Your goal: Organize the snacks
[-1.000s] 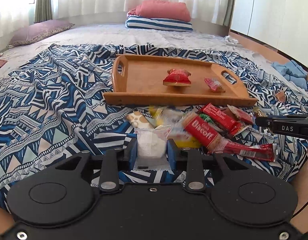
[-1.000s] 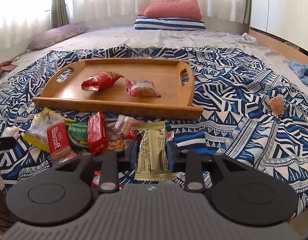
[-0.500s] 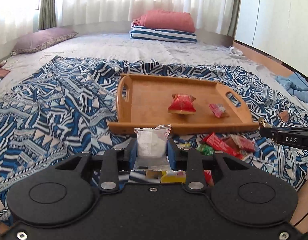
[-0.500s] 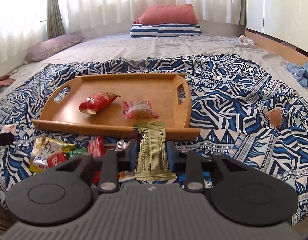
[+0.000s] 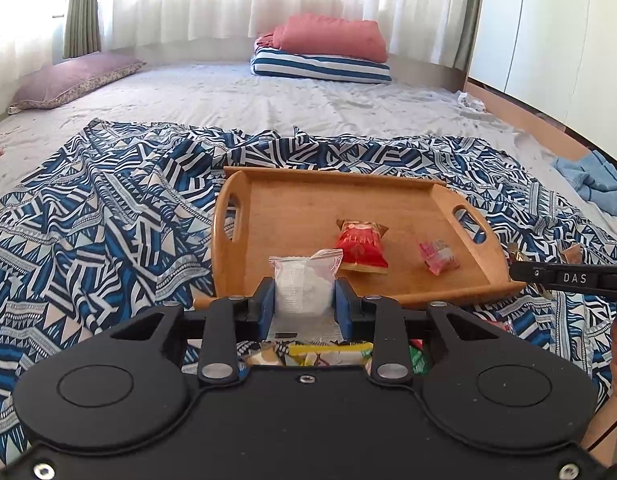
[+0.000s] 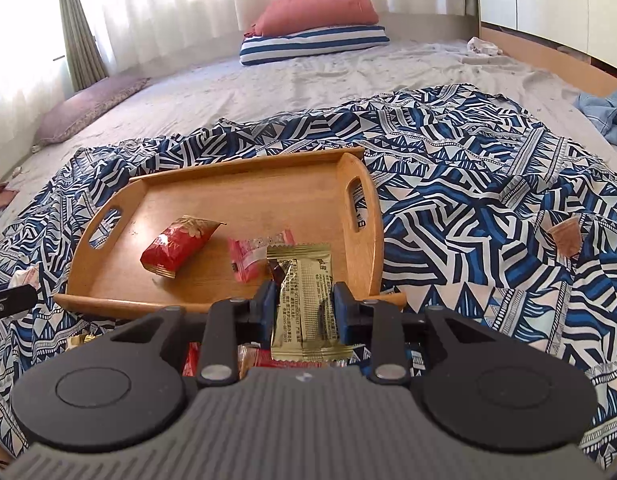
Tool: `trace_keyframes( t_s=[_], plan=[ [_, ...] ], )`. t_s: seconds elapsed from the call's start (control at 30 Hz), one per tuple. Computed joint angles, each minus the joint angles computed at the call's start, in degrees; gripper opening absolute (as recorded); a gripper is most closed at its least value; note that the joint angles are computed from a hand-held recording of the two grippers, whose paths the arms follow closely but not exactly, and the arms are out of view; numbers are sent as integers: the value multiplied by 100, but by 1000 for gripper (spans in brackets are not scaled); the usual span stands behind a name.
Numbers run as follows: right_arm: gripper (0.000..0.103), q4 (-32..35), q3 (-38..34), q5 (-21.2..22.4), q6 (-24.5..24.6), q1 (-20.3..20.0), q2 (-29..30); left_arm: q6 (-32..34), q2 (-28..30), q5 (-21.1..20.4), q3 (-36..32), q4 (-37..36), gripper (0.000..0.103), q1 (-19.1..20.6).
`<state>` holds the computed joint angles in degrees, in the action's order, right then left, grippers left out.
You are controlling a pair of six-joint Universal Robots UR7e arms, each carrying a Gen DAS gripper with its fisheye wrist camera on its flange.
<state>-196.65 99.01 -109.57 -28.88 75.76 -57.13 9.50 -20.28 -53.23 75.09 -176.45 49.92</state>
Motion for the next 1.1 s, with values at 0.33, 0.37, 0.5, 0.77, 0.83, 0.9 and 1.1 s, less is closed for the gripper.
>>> trace_keyframes(
  t_s=[0.33,0.37,0.5,0.77,0.83,0.9,1.1],
  plan=[
    [35,590,-661,-207,-230,55,227,-123,535,-72,-1210,905,30,144],
    [35,642,-750,-248,-286,67,267,-118,617,-76,-1373,1001,30,165],
    [35,1053,-1192,-373,-296,88,426,-320,970,-114,-2161,1617,30,284],
    [35,1549,-1985,-771,-548,114,873,-164,1736,48,-3581,2415,30,405],
    [35,1647,-2095,-800,-555,94,945,-141,1914,61,-3898,2563,30,432],
    [35,1735,-2191,-815,-553,65,1012,-111,2112,91,-4245,2717,30,460],
    [35,1835,-2398,-849,-518,-1,1198,-76,2612,220,-5109,3148,30,524]
  ],
)
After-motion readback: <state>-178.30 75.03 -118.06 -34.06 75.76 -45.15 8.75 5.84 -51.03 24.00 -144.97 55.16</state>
